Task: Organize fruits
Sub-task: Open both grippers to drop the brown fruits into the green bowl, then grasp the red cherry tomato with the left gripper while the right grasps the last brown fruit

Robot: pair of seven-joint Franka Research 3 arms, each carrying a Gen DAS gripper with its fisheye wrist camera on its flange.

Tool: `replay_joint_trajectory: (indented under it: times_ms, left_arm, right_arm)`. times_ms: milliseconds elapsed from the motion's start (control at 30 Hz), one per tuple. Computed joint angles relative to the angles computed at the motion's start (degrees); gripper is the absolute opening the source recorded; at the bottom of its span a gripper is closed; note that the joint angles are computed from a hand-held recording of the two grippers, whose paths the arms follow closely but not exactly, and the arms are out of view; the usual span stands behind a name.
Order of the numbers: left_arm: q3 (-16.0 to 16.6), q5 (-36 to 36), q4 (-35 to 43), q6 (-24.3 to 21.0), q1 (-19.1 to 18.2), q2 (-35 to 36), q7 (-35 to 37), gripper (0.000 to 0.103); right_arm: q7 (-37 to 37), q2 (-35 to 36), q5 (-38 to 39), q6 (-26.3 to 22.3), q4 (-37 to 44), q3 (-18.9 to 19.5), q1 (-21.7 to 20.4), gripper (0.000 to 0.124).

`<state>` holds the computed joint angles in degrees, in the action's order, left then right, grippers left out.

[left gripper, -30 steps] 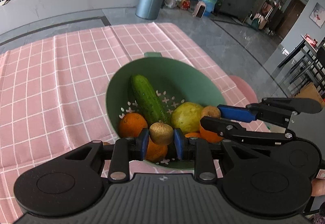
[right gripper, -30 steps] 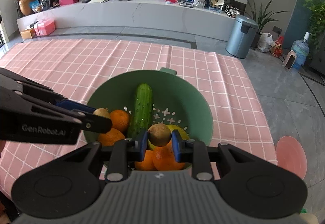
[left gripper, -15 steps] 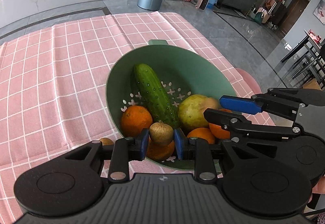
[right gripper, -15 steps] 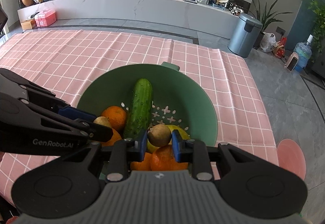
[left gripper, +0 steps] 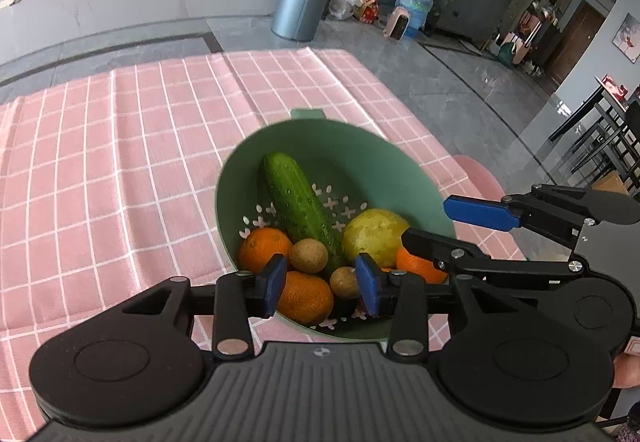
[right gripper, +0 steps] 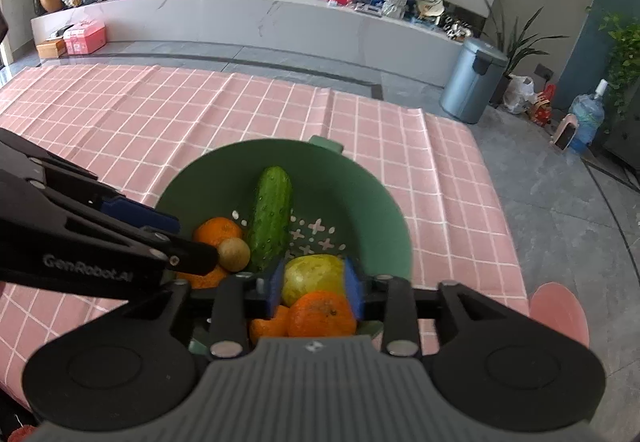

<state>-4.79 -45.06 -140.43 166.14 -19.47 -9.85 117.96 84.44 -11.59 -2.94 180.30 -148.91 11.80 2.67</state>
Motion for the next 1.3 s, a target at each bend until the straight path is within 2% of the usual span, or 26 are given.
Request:
replay_joint_trajectory:
  times_ms: [200, 300, 400, 533, 700, 800, 900, 967, 1033, 1167, 1233, 1300]
  left_arm:
    - [0.2, 3.8, -3.3, 2.2, -0.8, -4.3, -1.3, 0.050]
    - [1.6, 6.9, -5.5, 2.5, -1.8, -7.1, -3.1, 0.050]
    - [3.1, 9.8, -8.0, 3.1, -2.6, -9.9, -4.6, 0.050]
    - [4.1, 14.9, -11.9, 4.4, -2.0, -14.0, -8.0, 0.050]
    - [6.5, 20.2, -16.4, 3.8, -1.1, -18.9, -10.4, 0.050]
    - [7.4, 23.9, -18.9, 3.2, 0.4, -21.3, -11.7, 0.050]
    - [10.3, 26.2, -20.9, 4.5, 0.0, -22.2, -11.6, 0.050]
    - [14.0, 26.2, -22.1, 5.3, -2.2, -23.0, -11.0, 0.050]
    - [18.2, 25.9, -23.1, 7.1, -5.0, -23.5, -10.4, 0.050]
    - [25.0, 26.8, -25.2, 11.5, -9.7, -23.7, -9.4, 0.050]
    - [27.5, 27.7, -25.9, 13.4, -11.4, -22.9, -9.6, 0.050]
    - [32.2, 28.0, -26.6, 15.9, -15.4, -22.4, -9.6, 0.050]
  right_arm:
    - [1.9, -3.6, 0.9, 1.7, -2.6, 2.1, -1.4, 0.045]
    - [3.4, -6.1, 2.4, 3.5, -4.9, 4.7, -2.8, 0.051]
    - [4.1, -8.4, 5.4, 5.2, -7.3, 5.7, -1.8, 0.052]
    - [6.8, -10.8, 9.4, 7.5, -10.0, 11.9, -4.8, 0.055]
    - [10.4, -13.2, 14.1, 9.3, -12.5, 19.6, -7.4, 0.055]
    - [11.7, -13.1, 16.1, 11.0, -13.4, 21.9, -6.2, 0.055]
    - [13.4, -11.9, 18.8, 11.7, -12.9, 26.0, -7.0, 0.055]
    - [14.3, -10.5, 20.0, 11.6, -12.0, 29.0, -8.3, 0.055]
    - [14.6, -9.3, 20.8, 12.5, -11.1, 35.2, -13.1, 0.055]
    - [14.6, -7.2, 21.8, 13.4, -9.6, 43.3, -19.7, 0.054]
    - [15.0, -7.3, 22.1, 13.1, -8.6, 49.9, -25.9, 0.054]
    - [16.1, -6.9, 20.8, 13.4, -7.8, 53.8, -30.4, 0.053]
